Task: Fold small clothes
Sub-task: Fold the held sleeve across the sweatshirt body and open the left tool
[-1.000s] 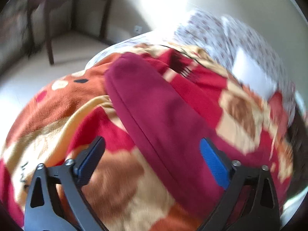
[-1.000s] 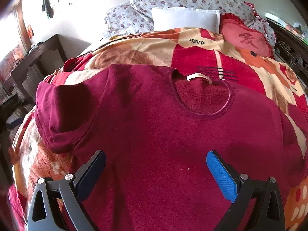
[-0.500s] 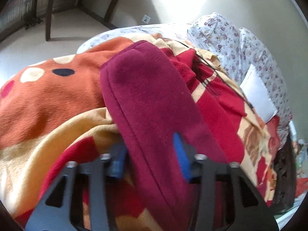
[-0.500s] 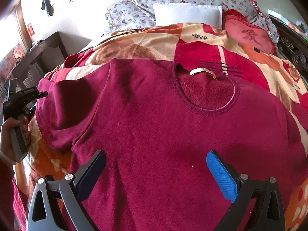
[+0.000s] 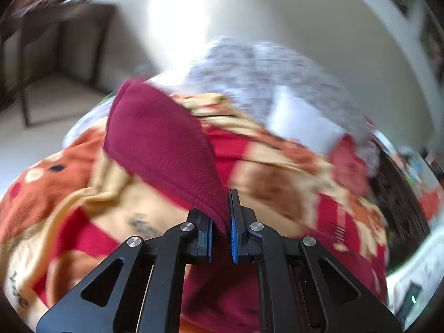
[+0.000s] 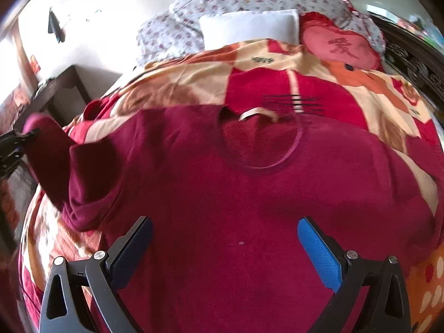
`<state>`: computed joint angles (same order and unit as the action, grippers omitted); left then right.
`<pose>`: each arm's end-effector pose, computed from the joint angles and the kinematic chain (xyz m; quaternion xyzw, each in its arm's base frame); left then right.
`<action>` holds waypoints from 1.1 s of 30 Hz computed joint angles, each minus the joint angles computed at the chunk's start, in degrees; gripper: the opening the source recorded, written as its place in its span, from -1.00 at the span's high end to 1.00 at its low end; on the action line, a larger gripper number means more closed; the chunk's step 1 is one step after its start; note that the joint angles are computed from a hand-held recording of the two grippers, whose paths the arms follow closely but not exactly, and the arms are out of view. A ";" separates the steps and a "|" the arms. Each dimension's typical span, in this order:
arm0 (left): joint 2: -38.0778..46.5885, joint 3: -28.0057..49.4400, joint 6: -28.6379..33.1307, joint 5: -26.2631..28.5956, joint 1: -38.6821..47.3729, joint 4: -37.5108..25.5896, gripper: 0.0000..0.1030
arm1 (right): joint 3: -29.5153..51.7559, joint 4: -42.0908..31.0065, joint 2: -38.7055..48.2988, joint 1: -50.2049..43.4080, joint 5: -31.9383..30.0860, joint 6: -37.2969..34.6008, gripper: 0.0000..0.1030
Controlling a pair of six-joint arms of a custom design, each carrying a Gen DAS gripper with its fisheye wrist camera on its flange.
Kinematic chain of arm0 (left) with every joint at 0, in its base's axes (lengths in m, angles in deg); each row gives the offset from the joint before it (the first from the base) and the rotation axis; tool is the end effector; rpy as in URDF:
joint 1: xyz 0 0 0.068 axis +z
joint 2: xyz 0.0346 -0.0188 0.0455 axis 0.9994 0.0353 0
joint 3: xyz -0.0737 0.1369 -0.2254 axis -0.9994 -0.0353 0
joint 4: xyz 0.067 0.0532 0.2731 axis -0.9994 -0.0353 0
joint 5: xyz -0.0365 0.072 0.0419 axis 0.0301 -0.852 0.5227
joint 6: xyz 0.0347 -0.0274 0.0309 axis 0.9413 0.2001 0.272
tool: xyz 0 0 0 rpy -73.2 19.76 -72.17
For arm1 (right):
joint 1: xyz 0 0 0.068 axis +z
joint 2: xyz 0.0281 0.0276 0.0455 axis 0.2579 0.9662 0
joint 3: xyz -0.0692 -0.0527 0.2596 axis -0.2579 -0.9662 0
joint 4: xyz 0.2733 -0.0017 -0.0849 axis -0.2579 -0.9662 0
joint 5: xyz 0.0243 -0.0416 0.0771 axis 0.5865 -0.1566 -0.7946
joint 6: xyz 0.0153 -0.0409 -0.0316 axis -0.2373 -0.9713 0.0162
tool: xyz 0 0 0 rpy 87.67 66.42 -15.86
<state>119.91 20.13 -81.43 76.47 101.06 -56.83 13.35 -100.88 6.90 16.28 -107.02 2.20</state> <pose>0.2554 0.0561 0.2875 -0.2917 0.8374 -0.0986 0.4516 0.3289 0.0190 0.2326 -0.1521 0.9352 0.1289 0.2926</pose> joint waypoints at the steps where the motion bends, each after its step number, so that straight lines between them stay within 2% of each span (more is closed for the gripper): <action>1: -0.92 0.49 -0.55 -1.52 -4.11 -0.31 0.84 | 0.29 -0.26 -0.13 -0.86 -0.31 -0.03 -0.99; 5: 0.20 2.24 -3.62 -5.26 -18.08 1.08 0.84 | 1.47 -1.13 -0.28 -4.71 -1.44 -0.59 -0.99; 9: 7.83 4.68 -6.19 -9.39 -31.57 3.92 0.84 | 3.14 -2.02 0.50 -9.32 -1.81 -2.06 -0.99; 15: 20.55 7.08 -9.01 -12.58 -42.93 7.70 0.84 | 6.14 -2.80 3.87 -16.53 -2.78 -3.53 -0.99; 17: 23.72 7.15 -9.01 -12.06 -45.49 9.00 0.84 | 7.40 -3.45 5.40 -18.25 -2.94 -3.87 -0.99; 21: 28.66 9.60 -8.10 -10.88 -48.85 7.14 0.81 | 9.67 -4.67 8.09 -21.33 -5.16 -3.34 -0.99; 23: 28.48 10.18 -7.25 -10.67 -49.88 5.07 0.74 | 10.60 -5.31 9.05 -22.50 -6.97 -2.66 -0.99; 25: 26.87 10.15 -6.32 -9.96 -50.70 3.31 0.58 | 11.27 -5.89 9.62 -22.91 -8.02 -2.29 -0.99; 27: 22.10 7.91 -4.80 -9.58 -50.95 1.81 0.47 | 11.71 -6.60 9.82 -23.03 -9.18 -2.52 -0.99; 31: 10.08 2.31 -2.03 -15.76 -52.85 -1.64 -0.20 | 11.28 -6.70 9.09 -22.30 -11.01 -4.20 -0.99; 33: 4.51 -0.46 -1.27 -19.66 -52.09 -3.38 -0.22 | 11.79 -7.58 9.54 -21.86 -12.81 -5.23 -0.99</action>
<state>124.42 19.67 -82.70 56.80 48.98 -60.21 25.14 -108.47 16.44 -5.57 -119.83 -3.03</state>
